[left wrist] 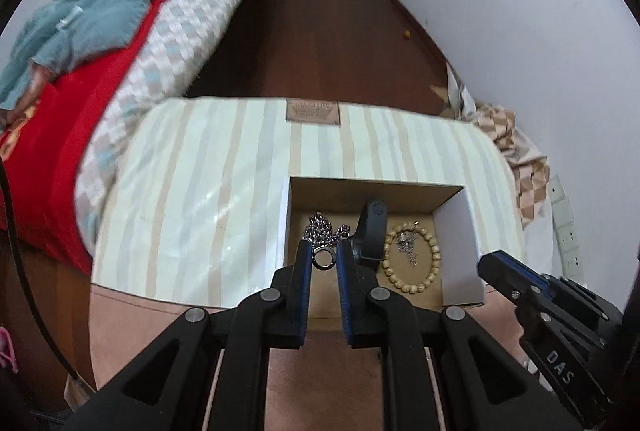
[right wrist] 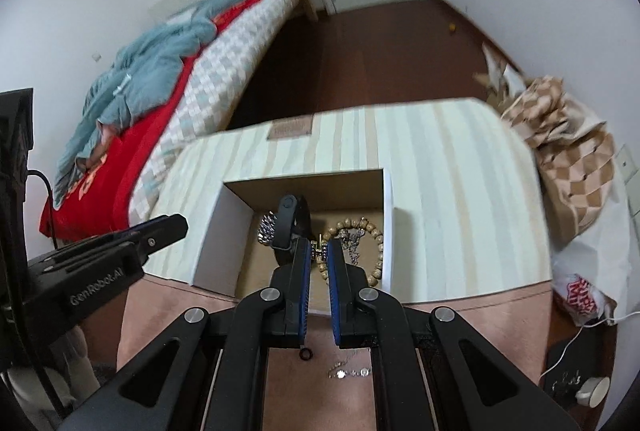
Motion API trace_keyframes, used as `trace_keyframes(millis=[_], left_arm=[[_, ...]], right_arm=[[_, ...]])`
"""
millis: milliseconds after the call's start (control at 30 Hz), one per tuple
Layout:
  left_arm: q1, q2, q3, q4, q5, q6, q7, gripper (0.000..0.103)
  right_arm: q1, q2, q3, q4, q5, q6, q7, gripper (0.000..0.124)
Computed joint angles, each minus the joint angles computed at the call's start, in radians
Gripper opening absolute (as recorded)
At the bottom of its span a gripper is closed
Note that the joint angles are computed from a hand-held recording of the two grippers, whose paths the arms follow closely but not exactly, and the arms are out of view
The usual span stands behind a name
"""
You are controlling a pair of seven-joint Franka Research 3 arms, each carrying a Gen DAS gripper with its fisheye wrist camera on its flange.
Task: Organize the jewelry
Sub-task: 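Carry the ring and charm into the white box and open both tools, then withdraw both open tools from the box back over the table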
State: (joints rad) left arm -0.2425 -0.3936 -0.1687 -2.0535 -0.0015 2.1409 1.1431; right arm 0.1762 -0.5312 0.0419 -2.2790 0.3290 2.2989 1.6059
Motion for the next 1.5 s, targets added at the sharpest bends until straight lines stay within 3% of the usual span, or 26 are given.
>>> trace_keyframes(millis=[200, 267, 300, 333, 367, 400, 433, 567, 633, 733, 833, 1500], left_arm=[[0.012, 0.055, 0.031, 0.046, -0.075, -0.042, 0.025, 0.013], [0.023, 0.055, 0.028, 0.054, -0.070, -0.040, 0.023, 0.017], [0.029, 0.053, 0.024, 0.057, -0.058, -0.040, 0.018, 0.023], [0.035, 0.054, 0.021, 0.063, -0.046, -0.042, 0.014, 0.037], [0.042, 0.046, 0.015, 0.061, -0.026, -0.041, 0.003, 0.046], [0.046, 0.035, 0.012, 0.054, -0.012, -0.032, -0.006, 0.063], [0.050, 0.021, 0.010, 0.042, 0.001, -0.021, -0.014, 0.068], [0.059, -0.026, -0.005, 0.001, 0.074, -0.021, -0.034, 0.075], [0.057, -0.045, -0.009, -0.021, 0.096, -0.027, -0.042, 0.098], [0.051, -0.075, -0.019, -0.055, 0.126, -0.041, -0.054, 0.099], [0.044, -0.099, -0.031, -0.075, 0.158, -0.062, -0.065, 0.100], [0.007, -0.319, -0.072, -0.093, 0.251, -0.189, -0.148, 0.100]], right_arm=[[0.010, 0.110, -0.024, 0.067, 0.026, -0.064, -0.032, 0.010], [0.005, 0.120, -0.023, 0.078, 0.027, -0.076, -0.031, 0.023], [-0.001, 0.116, -0.021, 0.076, 0.024, -0.070, -0.025, 0.043], [-0.003, 0.109, -0.022, 0.070, 0.030, -0.059, -0.023, 0.056], [-0.004, 0.104, -0.022, 0.071, 0.033, -0.055, -0.020, 0.057], [-0.007, 0.097, -0.023, 0.068, 0.033, -0.054, -0.016, 0.057], [-0.012, 0.089, -0.022, 0.066, 0.026, -0.057, -0.011, 0.057], [-0.037, 0.058, -0.003, 0.067, -0.033, -0.080, 0.024, 0.057], [-0.053, 0.042, 0.016, 0.064, -0.087, -0.097, 0.050, 0.063], [-0.077, 0.026, 0.056, 0.064, -0.201, -0.138, 0.091, 0.086], [-0.084, 0.011, 0.082, 0.059, -0.286, -0.176, 0.123, 0.095], [-0.059, -0.195, 0.132, 0.079, -0.355, -0.295, 0.209, 0.100]])
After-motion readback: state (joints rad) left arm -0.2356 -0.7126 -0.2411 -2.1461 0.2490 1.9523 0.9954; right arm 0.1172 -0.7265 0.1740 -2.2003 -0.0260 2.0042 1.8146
